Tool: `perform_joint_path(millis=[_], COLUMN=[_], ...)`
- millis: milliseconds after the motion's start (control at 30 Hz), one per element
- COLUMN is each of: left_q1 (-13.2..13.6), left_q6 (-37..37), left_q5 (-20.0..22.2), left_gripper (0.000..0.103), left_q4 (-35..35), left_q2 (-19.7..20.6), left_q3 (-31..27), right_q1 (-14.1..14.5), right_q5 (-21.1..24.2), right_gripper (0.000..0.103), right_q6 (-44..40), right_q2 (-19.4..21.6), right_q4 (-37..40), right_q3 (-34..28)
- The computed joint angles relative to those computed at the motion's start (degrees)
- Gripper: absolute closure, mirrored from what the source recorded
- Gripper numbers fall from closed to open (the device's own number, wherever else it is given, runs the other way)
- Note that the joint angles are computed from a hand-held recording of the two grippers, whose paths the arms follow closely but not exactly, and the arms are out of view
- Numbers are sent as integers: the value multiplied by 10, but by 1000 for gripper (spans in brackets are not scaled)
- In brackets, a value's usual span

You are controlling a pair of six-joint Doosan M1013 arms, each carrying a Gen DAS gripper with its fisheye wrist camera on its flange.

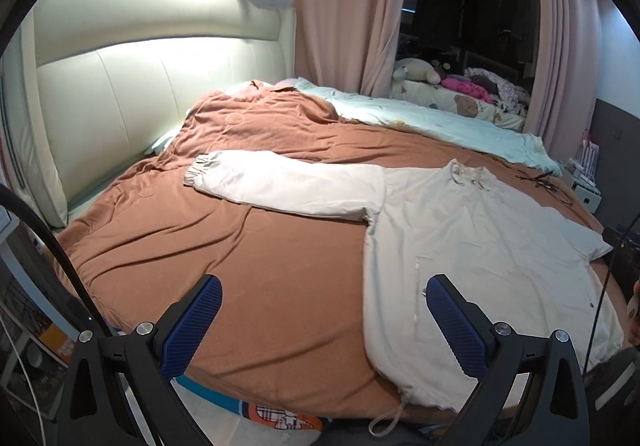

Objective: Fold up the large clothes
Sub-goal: 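Move the left tool toward the cuff of the jacket sleeve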

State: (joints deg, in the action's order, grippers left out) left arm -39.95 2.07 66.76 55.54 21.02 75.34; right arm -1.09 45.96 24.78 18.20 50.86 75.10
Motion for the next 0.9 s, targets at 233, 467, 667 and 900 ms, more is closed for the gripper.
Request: perform_joint_path(millis=[233, 467, 667, 900], left_q1=[47, 103, 153, 209], left_q6=[13, 37, 56, 79], left_q5=[-13, -50, -80, -111], left_gripper=[1, 15, 29, 46], left_q4=[-16, -42, -85, -141], left_q2=[0, 7, 25, 53], left_q3=[2, -4, -19, -42], right_q1=[23, 39, 56, 80], right_q5=[56, 119, 139, 158], right_gripper=[0, 0, 0, 0], right_q6=[110, 178, 205, 216], right_q2=[70, 130, 175, 216], right_q4=[-82, -131, -156, -190], right_q3=[-113, -218, -293, -357])
